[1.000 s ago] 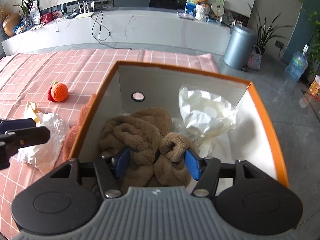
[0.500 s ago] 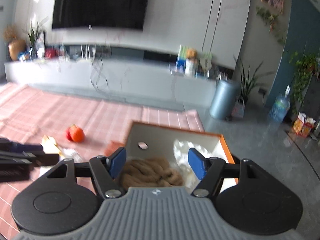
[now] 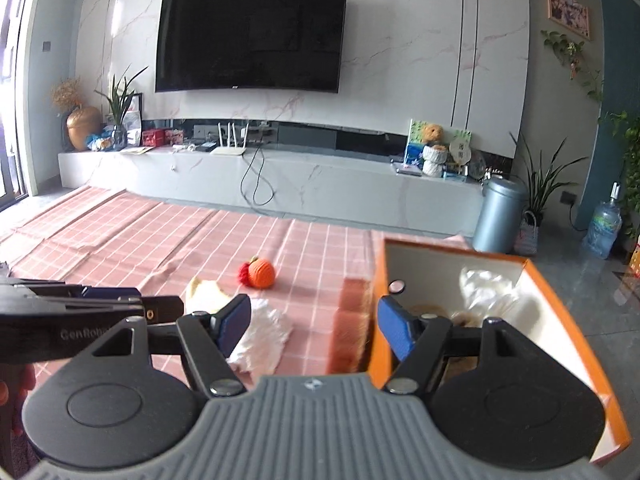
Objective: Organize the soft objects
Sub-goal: 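Move both open tools back over the white bag and yellow cloth, then close the right tool on the white plastic bag while the left tool grips the yellow cloth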
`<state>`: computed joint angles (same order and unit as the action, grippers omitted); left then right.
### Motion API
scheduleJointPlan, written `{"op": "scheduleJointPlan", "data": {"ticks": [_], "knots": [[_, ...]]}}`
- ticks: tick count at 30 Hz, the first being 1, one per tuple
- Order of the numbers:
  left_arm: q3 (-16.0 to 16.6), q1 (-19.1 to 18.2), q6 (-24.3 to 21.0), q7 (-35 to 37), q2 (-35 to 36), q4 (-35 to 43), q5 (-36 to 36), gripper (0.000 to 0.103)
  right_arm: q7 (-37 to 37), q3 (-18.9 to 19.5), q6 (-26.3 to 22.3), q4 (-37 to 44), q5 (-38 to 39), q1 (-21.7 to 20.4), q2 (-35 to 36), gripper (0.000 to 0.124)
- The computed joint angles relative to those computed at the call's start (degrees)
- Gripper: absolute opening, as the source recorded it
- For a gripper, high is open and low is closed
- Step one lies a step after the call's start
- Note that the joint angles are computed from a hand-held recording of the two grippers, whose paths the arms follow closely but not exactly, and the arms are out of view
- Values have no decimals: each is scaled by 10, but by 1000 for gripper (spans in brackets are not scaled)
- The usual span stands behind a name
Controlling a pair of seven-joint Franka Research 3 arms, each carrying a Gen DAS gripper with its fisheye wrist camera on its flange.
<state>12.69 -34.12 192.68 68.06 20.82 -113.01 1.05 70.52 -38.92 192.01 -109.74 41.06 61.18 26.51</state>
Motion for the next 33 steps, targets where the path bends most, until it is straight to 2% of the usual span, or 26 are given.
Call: {"op": "scheduleJointPlan", "data": {"ticks": [2,5,7,9,14,17,18,21,23,28,31,33], "knots": [[-9,13,1,1,-5,-11,5,52,2,-1,-13,3,-3,6,8,69],[-78,89,-4,-12,-12,-22,31,52,21,-8,-38,9,-27,14,19,69],[-104,119,-5,-25,-14,-28,43,52,37,-14,-53,15,-40,16,27,69],[-115,135,-8,-36,-13,-30,51,52,52,-11,-70,25,-55,10,34,69],[-200,228,-17,-64,-1,-22,100,52,101,-29,-120,65,-92,9,72,66],[-210,244,-23,-72,7,-14,121,52,126,-25,-142,91,-113,-5,91,64],[-229,263,-27,-73,12,-10,130,52,133,-22,-147,100,-120,-11,97,64],[-315,349,-43,-80,34,6,152,52,158,-18,-167,129,-142,-27,117,61],[-363,393,-55,-77,52,20,159,52,175,-10,-181,149,-153,-42,128,61],[-396,415,-86,-56,89,64,155,52,218,-6,-214,204,-192,-66,165,53],[-415,424,-100,-32,114,93,144,52,225,28,-234,240,-204,-103,177,50],[-409,416,-114,-19,125,113,135,52,234,47,-246,262,-212,-124,185,49]]}}
